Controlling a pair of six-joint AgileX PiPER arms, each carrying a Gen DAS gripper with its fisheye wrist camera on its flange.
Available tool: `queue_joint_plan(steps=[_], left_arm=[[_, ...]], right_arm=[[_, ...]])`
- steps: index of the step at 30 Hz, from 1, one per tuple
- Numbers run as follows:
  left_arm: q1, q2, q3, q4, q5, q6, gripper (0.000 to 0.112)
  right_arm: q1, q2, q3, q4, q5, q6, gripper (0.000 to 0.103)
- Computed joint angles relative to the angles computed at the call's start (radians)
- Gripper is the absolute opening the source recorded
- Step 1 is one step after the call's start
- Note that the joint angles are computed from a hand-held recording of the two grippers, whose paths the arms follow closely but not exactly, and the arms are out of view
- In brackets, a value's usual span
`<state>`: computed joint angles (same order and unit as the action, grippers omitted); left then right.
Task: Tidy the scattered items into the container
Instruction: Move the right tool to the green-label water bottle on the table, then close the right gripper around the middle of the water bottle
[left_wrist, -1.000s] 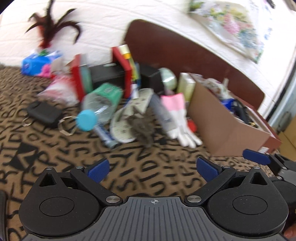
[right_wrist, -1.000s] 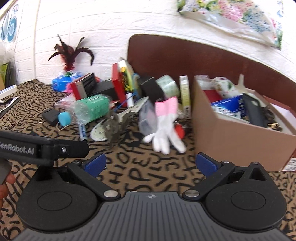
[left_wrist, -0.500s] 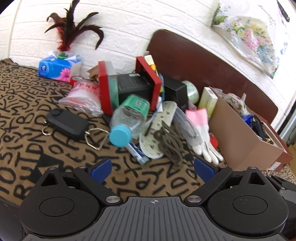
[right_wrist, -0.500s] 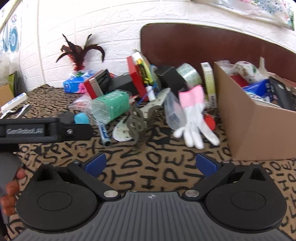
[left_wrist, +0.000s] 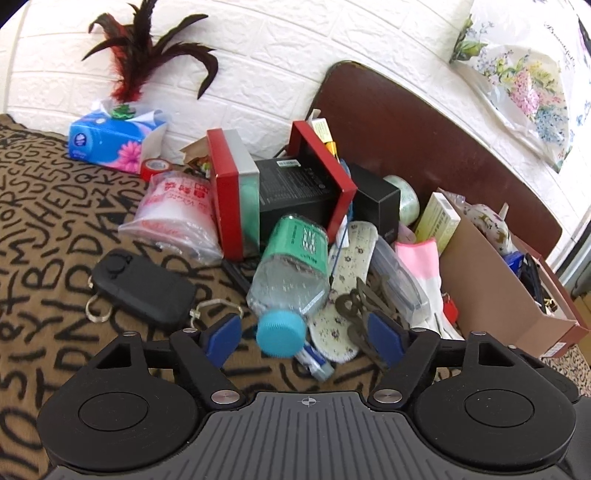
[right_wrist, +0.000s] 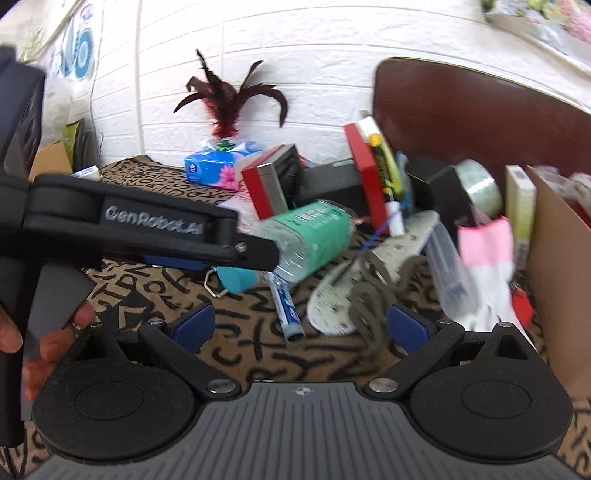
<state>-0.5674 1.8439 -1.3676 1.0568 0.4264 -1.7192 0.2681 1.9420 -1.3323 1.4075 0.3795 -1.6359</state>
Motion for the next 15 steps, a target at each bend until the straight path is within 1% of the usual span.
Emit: queue_joint_plan(steps=[2,7,11,13,15], left_arm=[[0.027,0.014,-0.024,-0.063,-0.022,0.085,0.085],[0.103,0.056,-0.090,-0.314,-0.089,0.353,0.085],[0.150,0.094,-0.160,-0.576,-0.095,0.646,0.085],[0.170,0.117,-0.199,-0.684,-0.077,0.772,0.085],[0.191,0.139,-0.236,-0.786,-0.054,0.886,0.081]], right_arm=[[0.012,0.029,-0.043,-0.041,0.004,0.038,0.100],[0.032,0.113,-0.180,-0.207,0.030,0.222,0.100],[0.040,0.172,-0.273,-0.265,0.053,0.295,0.100],[0.046,0.197,-0.311,-0.279,0.060,0.310,0.100],[0.050,0.224,-0.356,-0.312,0.069,0.344,0.100]])
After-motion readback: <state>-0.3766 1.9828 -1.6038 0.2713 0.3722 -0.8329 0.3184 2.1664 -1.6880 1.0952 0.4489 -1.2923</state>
